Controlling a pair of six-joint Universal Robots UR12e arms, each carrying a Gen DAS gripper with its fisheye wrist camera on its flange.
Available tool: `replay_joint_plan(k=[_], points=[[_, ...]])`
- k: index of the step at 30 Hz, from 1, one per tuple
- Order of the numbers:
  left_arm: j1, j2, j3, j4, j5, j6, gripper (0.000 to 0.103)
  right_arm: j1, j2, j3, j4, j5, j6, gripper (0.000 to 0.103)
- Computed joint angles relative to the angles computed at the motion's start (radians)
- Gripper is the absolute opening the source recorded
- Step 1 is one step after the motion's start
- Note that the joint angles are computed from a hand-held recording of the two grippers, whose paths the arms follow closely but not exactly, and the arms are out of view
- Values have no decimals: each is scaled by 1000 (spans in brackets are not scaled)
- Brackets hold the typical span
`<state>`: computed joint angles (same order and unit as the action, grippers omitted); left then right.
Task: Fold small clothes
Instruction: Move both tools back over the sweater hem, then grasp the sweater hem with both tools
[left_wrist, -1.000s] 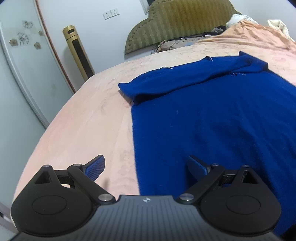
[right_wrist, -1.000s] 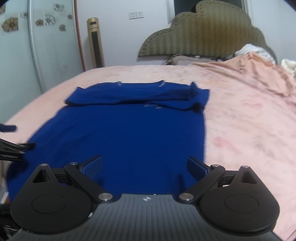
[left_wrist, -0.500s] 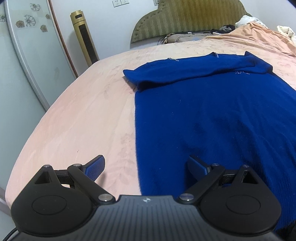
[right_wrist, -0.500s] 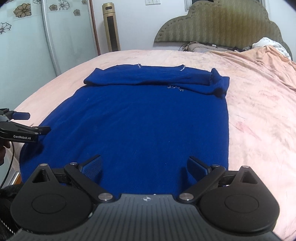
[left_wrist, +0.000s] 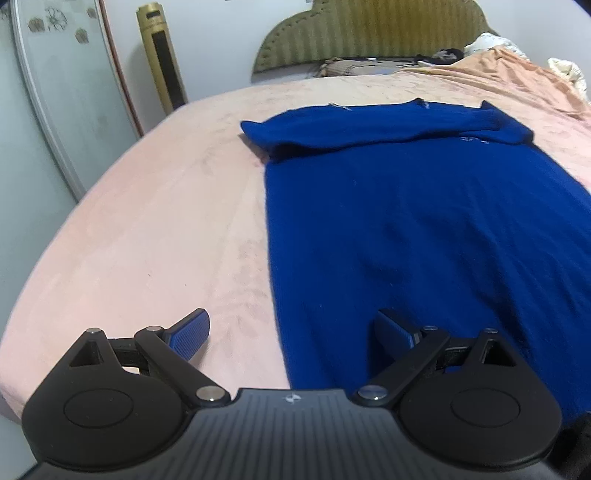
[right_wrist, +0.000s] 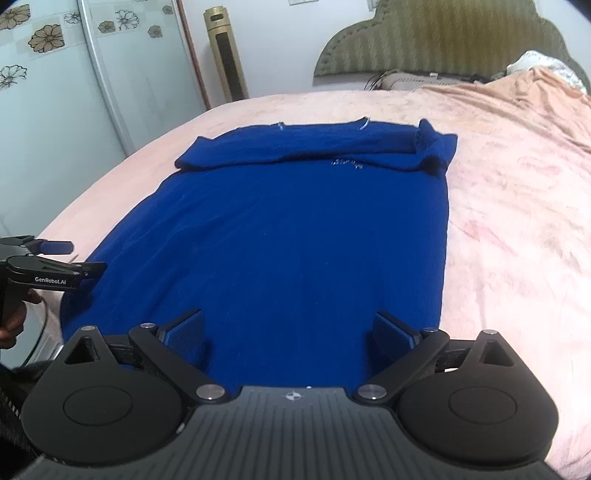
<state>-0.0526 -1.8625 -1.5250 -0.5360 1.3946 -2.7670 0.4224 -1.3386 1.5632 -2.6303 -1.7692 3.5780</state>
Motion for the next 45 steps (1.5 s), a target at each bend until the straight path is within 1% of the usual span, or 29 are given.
replay_joint_plan(k=[2,3,5,6,8,11,13,14,15,17,18,21,22,23,24,25,26,27,28,29,30,31,33,35,38,40,41,43,45], points=[[16,7,7,-65,-41,4,97,-14,-19,23,-12,51,-10,98],[27,10,7,-87,-73,2,97,-19,-27,36,-24,64,-6,98],[49,18,3,-121,-130,-22,97,-32,-49,57,-12,92,6,99],[60,20,3,-140,-156,-28,97,-36,-60,70,-5,91,20,99],[75,24,2,-166,-194,-31,97,-51,-85,101,-6,114,62,99],[94,32,-3,-202,-264,-12,97,-73,-116,144,-25,151,109,98],[99,34,-2,-230,-301,5,97,-83,-126,162,-34,192,128,96],[97,34,0,-242,-305,12,97,-84,-126,164,-31,203,133,92],[93,35,2,-248,-299,21,97,-84,-123,163,-26,214,131,92],[85,32,16,-289,-297,64,96,-76,-115,155,-23,219,101,90],[83,32,24,-317,-305,84,96,-75,-111,152,-25,235,90,90],[88,32,38,-386,-372,122,96,-80,-97,148,-65,328,81,86],[90,31,41,-406,-402,129,91,-80,-89,143,-78,353,78,85],[90,28,46,-427,-421,136,81,-79,-80,136,-81,364,77,85],[88,26,49,-430,-425,136,74,-74,-70,125,-78,361,66,85],[84,26,50,-425,-418,138,52,-69,-60,109,-67,351,51,84],[81,23,57,-430,-411,142,39,-62,-51,93,-55,333,37,78],[79,18,67,-442,-405,135,26,-56,-43,77,-40,312,25,74],[79,10,82,-465,-407,122,16,-53,-37,65,-27,296,18,63],[80,3,95,-483,-413,111,12,-51,-33,57,-21,287,16,45],[79,-1,102,-493,-419,103,11,-51,-28,49,-11,277,20,34],[77,-1,102,-484,-420,100,10,-51,-26,43,-2,264,24,19],[70,1,98,-448,-416,105,9,-57,-25,42,-14,266,32,17],[70,1,99,-414,-429,107,9,-59,-23,39,-39,261,27,15],[62,-12,116,-337,-452,82,9,-63,-8,15,-92,237,2,14],[48,-30,130,-259,-430,55,9,-65,8,-11,-108,189,-27,14],[40,-43,143,-237,-411,42,9,-68,18,-27,-108,160,-42,14],[27,-73,176,-227,-375,14,9,-75,43,-60,-97,111,-54,14],[13,-108,216,-251,-333,-2,9,-82,66,-87,-67,70,-56,14]])
